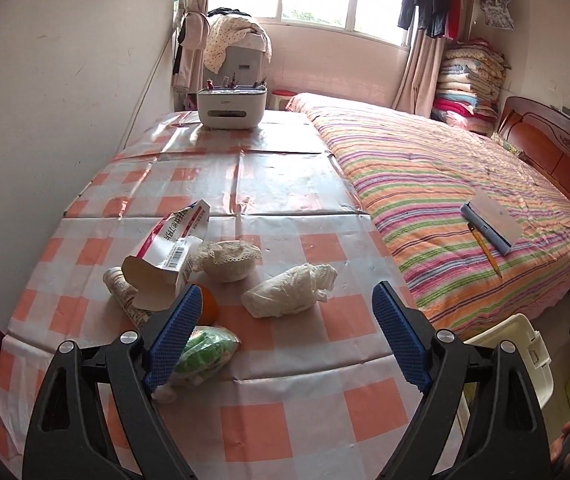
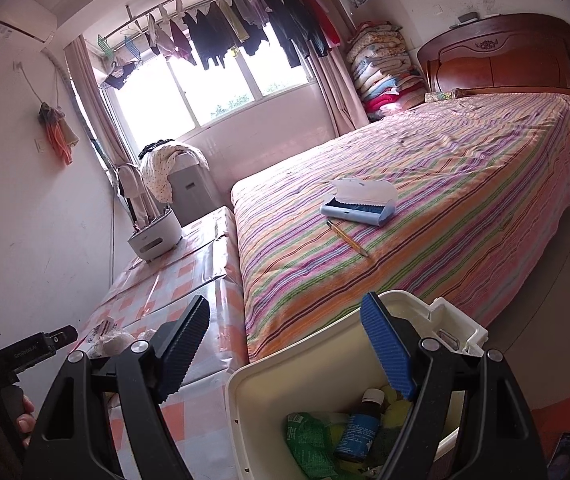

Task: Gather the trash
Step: 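Move the left tool to the white medicine box while the right tool approaches the crumpled tissue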

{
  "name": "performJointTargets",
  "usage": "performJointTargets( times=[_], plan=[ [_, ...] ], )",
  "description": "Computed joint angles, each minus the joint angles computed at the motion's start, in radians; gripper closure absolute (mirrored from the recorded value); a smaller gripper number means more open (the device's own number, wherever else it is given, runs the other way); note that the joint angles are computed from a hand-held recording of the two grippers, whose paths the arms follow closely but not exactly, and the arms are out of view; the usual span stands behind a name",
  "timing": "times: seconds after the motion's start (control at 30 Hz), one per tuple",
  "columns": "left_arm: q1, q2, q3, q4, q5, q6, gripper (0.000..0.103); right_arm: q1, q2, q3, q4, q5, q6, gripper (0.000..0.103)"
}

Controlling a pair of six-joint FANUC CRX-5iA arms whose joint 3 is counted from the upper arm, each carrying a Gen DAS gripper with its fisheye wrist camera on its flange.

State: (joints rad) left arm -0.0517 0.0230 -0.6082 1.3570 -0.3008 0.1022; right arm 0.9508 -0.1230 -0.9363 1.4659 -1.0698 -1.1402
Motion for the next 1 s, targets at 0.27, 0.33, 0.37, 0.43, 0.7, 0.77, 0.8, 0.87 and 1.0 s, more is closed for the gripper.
performJointTargets(
  times=[0.27,0.33,0.37,0.43,0.7,0.77,0.8,0.87,1.0],
  plan=[
    [0.196,0.127,0.193,-0.336,-0.032,0.296,0.013,-0.049,0.083,0.075,0.076,0.094,0.042,0.027],
    [0.249,0.177,0.267,-0.479,-0.090,0.437,0.013,-0.059,0.106,0.098,0.088,0.120,0.061,0.027],
    [0.267,0.199,0.296,-0.516,-0.117,0.482,0.013,-0.064,0.116,0.107,0.095,0.133,0.067,0.027],
    [0.294,0.238,0.347,-0.576,-0.160,0.568,0.013,-0.072,0.137,0.125,0.104,0.155,0.077,0.027],
    [0.326,0.359,0.490,-0.614,-0.344,0.677,0.013,-0.120,0.201,0.197,0.142,0.250,0.123,0.027],
    [0.322,0.385,0.526,-0.639,-0.368,0.717,0.013,-0.132,0.217,0.219,0.153,0.269,0.140,0.027],
    [0.317,0.398,0.544,-0.651,-0.377,0.733,0.013,-0.138,0.224,0.228,0.160,0.275,0.147,0.027],
    [0.314,0.426,0.583,-0.676,-0.401,0.766,0.013,-0.147,0.241,0.251,0.169,0.285,0.164,0.027],
    [0.314,0.488,0.661,-0.689,-0.478,0.812,0.013,-0.193,0.274,0.297,0.215,0.346,0.178,0.027]
  ],
)
